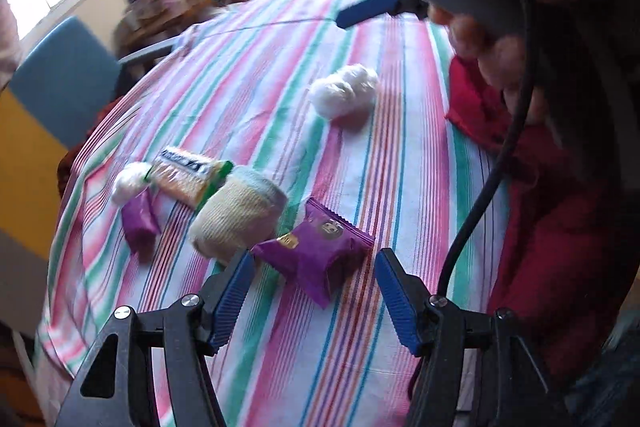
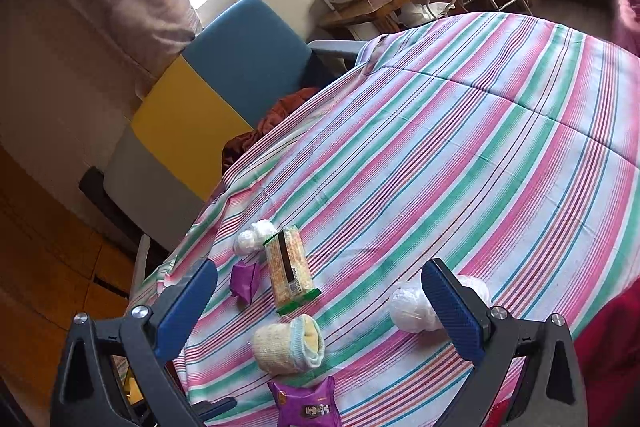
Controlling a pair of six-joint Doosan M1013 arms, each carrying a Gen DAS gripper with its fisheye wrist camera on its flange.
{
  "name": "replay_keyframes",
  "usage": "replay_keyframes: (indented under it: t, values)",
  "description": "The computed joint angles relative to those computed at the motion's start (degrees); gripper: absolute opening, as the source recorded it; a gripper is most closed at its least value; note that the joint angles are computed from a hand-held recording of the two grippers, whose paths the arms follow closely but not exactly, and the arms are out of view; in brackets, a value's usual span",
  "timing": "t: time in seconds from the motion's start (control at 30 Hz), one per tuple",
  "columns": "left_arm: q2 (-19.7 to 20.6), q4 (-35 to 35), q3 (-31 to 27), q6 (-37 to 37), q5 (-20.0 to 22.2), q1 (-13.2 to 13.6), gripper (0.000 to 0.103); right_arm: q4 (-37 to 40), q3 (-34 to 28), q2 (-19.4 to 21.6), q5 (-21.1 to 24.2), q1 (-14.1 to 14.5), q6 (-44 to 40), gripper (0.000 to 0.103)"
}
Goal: Organize objects
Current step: 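Move both tools from the gold tray back toward the remaining items, then grasp the purple candy packet with the left gripper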
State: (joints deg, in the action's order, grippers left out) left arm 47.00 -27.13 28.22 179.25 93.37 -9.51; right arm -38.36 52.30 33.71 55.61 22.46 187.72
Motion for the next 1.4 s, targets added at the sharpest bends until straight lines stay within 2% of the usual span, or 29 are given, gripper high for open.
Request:
replay_keyframes:
  t: [0.2, 0.3, 0.47, 0.63, 0.67, 0.7, 0.83, 0.9, 0.93, 1.0, 1.03, 1.07, 1.17, 1.4]
  values:
    - [-0.8, 5.2, 2.6, 8.5, -1.2, -1.9, 0.063, 1.3, 1.7, -0.9, -1.2, -0.6, 2.3, 0.103]
    - [-0.5, 6.2, 2.5, 8.5, -0.9, -2.4, 0.063, 1.5, 2.6, -1.2, -1.9, -0.8, 3.5, 0.103]
    - [1.3, 4.7, -0.3, 1.7, 1.8, -1.8, 0.054, 1.8, 3.4, -1.6, -2.2, -1.1, 4.7, 0.103]
    - [3.5, 1.4, -4.1, -10.8, 5.6, 0.3, 0.044, 2.1, 3.8, -1.8, -2.1, -1.3, 5.6, 0.103]
    - [3.6, 1.0, -4.0, -12.8, 5.7, 0.8, 0.018, 2.3, 3.7, -1.8, -1.9, -1.3, 5.4, 0.103]
    - [3.8, 1.1, -4.1, -15.1, 5.9, 1.2, 0.013, 2.3, 3.6, -1.7, -1.6, -1.3, 5.2, 0.103]
    - [8.3, -1.9, -12.7, -25.0, 12.4, 3.2, 0.015, 3.2, 2.9, -1.3, -0.6, -1.3, 4.0, 0.103]
    - [8.3, -1.9, -13.0, -25.8, 11.7, 3.6, 0.016, 3.6, 2.7, -1.2, -0.3, -1.4, 3.6, 0.103]
    - [7.6, -1.5, -11.9, -24.4, 10.3, 3.8, 0.017, 3.8, 2.5, -1.1, 0.0, -1.4, 3.5, 0.103]
    - [6.2, -0.8, -9.6, -21.2, 8.3, 3.6, 0.028, 4.0, 2.4, -1.0, 0.2, -1.4, 3.1, 0.103]
    - [5.4, -0.6, -8.4, -19.2, 6.7, 3.4, 0.03, 4.1, 2.2, -0.9, 0.5, -1.4, 2.9, 0.103]
    - [3.4, -0.6, -4.7, -17.1, 5.1, 3.4, 0.032, 4.2, 2.1, -0.8, 0.7, -1.3, 2.7, 0.103]
    - [0.7, -0.9, -0.6, -9.4, 0.7, 2.5, 0.045, 4.3, 2.0, -0.8, 1.0, -1.3, 2.6, 0.103]
    - [-7.9, -2.4, 15.0, 22.6, -14.7, 0.1, 0.047, 4.9, 3.2, -1.4, -0.7, -1.6, 3.9, 0.103]
